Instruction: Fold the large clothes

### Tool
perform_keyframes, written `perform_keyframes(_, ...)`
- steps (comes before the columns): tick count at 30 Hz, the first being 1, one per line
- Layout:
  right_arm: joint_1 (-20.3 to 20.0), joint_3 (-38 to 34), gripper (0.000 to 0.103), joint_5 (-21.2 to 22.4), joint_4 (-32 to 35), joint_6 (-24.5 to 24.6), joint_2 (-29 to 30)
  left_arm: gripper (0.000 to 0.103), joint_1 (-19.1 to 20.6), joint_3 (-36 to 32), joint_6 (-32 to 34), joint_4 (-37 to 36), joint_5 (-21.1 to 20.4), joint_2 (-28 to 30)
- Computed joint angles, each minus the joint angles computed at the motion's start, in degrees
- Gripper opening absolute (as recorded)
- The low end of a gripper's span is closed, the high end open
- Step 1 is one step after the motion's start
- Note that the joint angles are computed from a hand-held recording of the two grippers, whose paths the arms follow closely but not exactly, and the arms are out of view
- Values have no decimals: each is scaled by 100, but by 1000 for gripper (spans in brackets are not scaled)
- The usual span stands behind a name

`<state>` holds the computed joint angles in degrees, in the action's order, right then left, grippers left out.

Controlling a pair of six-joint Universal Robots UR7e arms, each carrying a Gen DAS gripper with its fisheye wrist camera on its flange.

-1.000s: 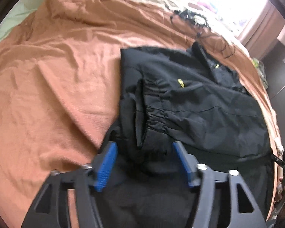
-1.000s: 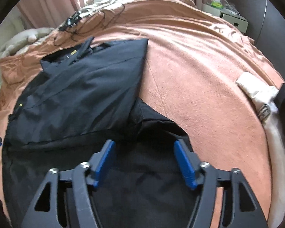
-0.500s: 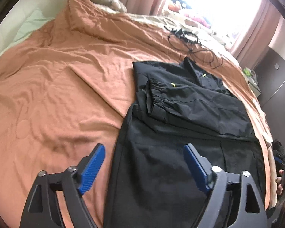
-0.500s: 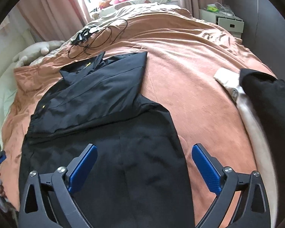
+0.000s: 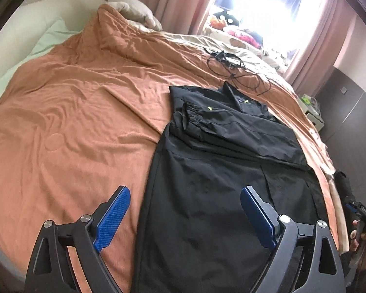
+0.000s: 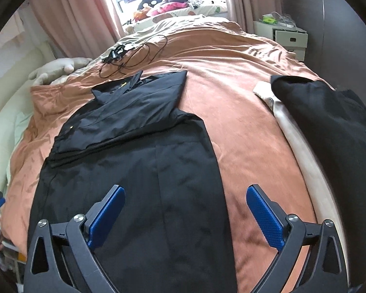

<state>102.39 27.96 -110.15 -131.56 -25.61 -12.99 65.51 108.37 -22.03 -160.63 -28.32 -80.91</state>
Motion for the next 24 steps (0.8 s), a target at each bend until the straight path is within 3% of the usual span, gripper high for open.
perform_keyframes(12, -70, 2773, 100, 248, -1485, -83, -1535, 92, -837, 1162, -709, 116, 615, -833)
perform_keyframes(24, -218, 4581, 100, 571, -2576, -333, -2546, 103, -1595, 2152, -2021, 984, 1076, -1579)
